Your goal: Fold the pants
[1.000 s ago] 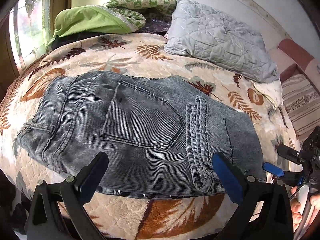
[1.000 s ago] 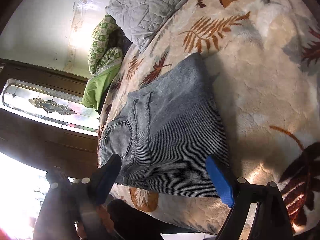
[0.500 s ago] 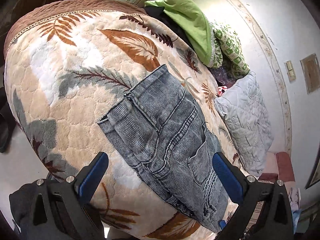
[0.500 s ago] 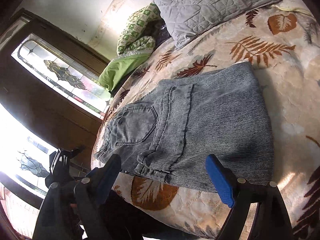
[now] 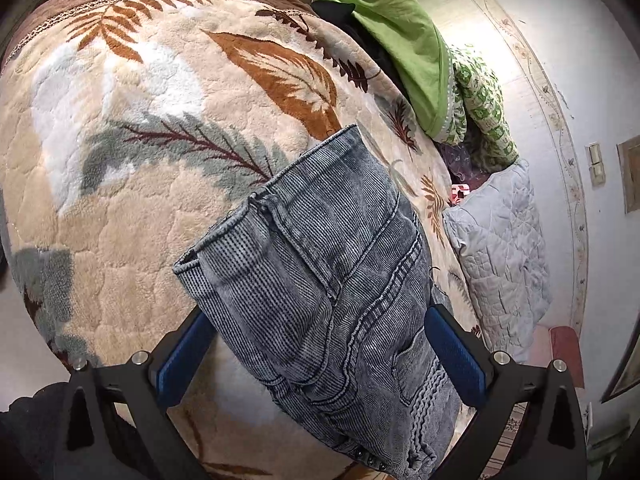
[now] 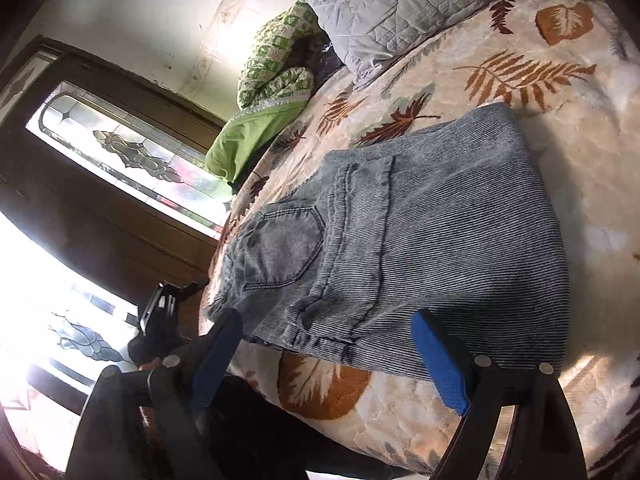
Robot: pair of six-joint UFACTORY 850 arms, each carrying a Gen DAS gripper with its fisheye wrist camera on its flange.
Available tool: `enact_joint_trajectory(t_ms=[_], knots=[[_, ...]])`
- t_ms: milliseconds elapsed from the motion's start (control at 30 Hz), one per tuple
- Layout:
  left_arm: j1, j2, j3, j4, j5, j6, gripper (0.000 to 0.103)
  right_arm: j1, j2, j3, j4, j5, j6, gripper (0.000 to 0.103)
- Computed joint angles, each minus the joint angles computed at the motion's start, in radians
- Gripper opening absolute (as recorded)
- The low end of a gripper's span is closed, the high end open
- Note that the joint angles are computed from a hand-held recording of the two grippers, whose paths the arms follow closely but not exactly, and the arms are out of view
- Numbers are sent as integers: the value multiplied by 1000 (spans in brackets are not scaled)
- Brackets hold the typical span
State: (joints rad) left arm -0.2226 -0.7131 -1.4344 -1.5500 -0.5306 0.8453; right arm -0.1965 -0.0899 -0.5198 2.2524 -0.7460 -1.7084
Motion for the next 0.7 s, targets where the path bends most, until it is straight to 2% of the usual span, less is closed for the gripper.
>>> enact_joint_trajectory(t_ms=[33,100,200,233,267,333,433,500,600,700], knots=[[1,-1,1,-10,-4,8,103,2,-9,-12,-18,-28,23,88],[5,-5,-1,-14,-16,17,103,22,-36,-58,-47,-35,68,88],[3,-10,-11,27,-18,15,103,44,-128,-161,-153,-62,137,88],[0,-9,-16,58,-10,6,103,55,-166,-196,-193,-39,182,88],[-5,-6,-18,86,2,-3,103,70,-198,-229,-244,26,257,88],[-21,-4,-31,187,40,-49,103,88,-206,-248,-262,84,280,88],[-53,1,-45,364,116,-166,103,95,-171,-244,-247,85,250,88],[-74,2,-53,488,161,-269,103,111,-149,-253,-254,138,235,88],[-97,-1,-68,693,196,-437,103,130,-157,-277,-292,182,258,88],[-109,-4,-75,807,212,-532,103,145,-198,-303,-335,202,308,88]])
